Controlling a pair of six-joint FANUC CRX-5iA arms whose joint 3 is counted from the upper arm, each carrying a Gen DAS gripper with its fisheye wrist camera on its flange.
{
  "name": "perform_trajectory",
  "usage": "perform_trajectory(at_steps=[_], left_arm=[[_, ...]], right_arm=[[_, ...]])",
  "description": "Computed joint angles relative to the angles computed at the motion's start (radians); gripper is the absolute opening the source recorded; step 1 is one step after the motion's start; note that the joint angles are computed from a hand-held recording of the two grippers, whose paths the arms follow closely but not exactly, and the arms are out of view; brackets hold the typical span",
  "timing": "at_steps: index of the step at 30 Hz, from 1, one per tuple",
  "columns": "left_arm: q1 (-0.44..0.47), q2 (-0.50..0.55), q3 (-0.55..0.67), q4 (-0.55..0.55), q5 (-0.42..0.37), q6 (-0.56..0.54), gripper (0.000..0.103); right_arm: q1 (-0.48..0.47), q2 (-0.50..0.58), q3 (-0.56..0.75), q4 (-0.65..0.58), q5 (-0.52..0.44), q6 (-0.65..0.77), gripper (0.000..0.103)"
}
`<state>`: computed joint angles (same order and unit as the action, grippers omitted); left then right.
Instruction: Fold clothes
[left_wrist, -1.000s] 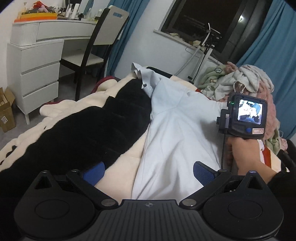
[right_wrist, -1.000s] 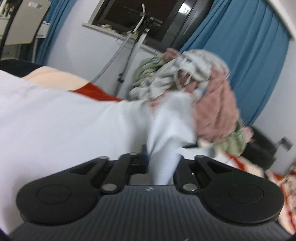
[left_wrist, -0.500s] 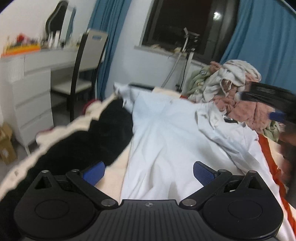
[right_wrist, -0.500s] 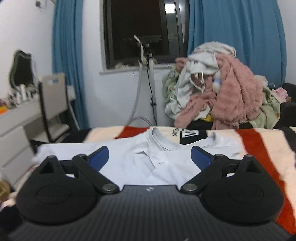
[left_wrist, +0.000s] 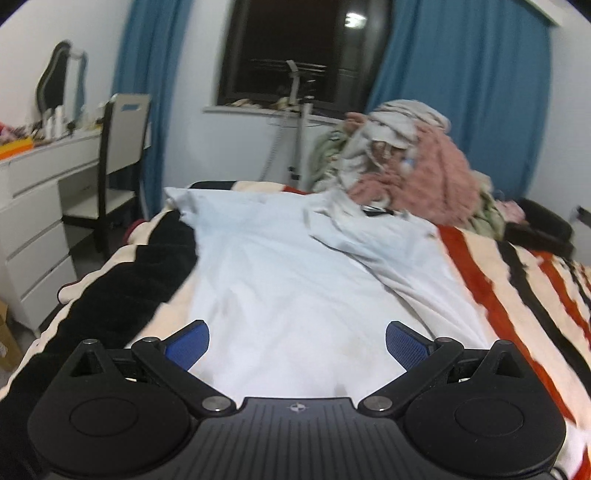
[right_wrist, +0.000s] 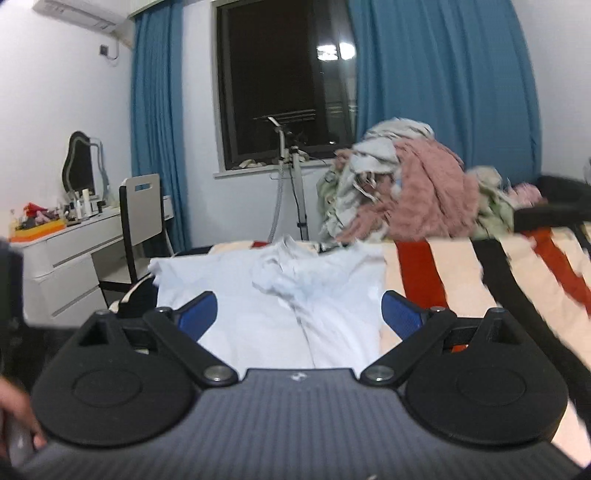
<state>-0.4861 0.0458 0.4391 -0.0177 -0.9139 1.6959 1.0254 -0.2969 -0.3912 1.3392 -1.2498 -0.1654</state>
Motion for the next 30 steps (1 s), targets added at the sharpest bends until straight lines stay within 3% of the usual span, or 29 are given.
perform_trajectory(at_steps=[4, 20, 30], left_arm=[[-0.034, -0.045, -0.053, -0.004, 0.015, -0.009, 0.102], [-0.058, -0.031, -0.045, -0.034, -0.042, 0.018, 0.102], [-0.082, -0.029, -0.051, -0.042, -0.043, -0.044, 0.102]], right_arm=[[0.078, -0.035, -0.02, -0.077, -0.082, -0.05, 0.097], [0.084, -0.061, -0.024, -0.094, -0.162, -0.143, 0.097], [0.097, -0.123, -0.037, -0.088, -0.197, -0.145, 0.097]])
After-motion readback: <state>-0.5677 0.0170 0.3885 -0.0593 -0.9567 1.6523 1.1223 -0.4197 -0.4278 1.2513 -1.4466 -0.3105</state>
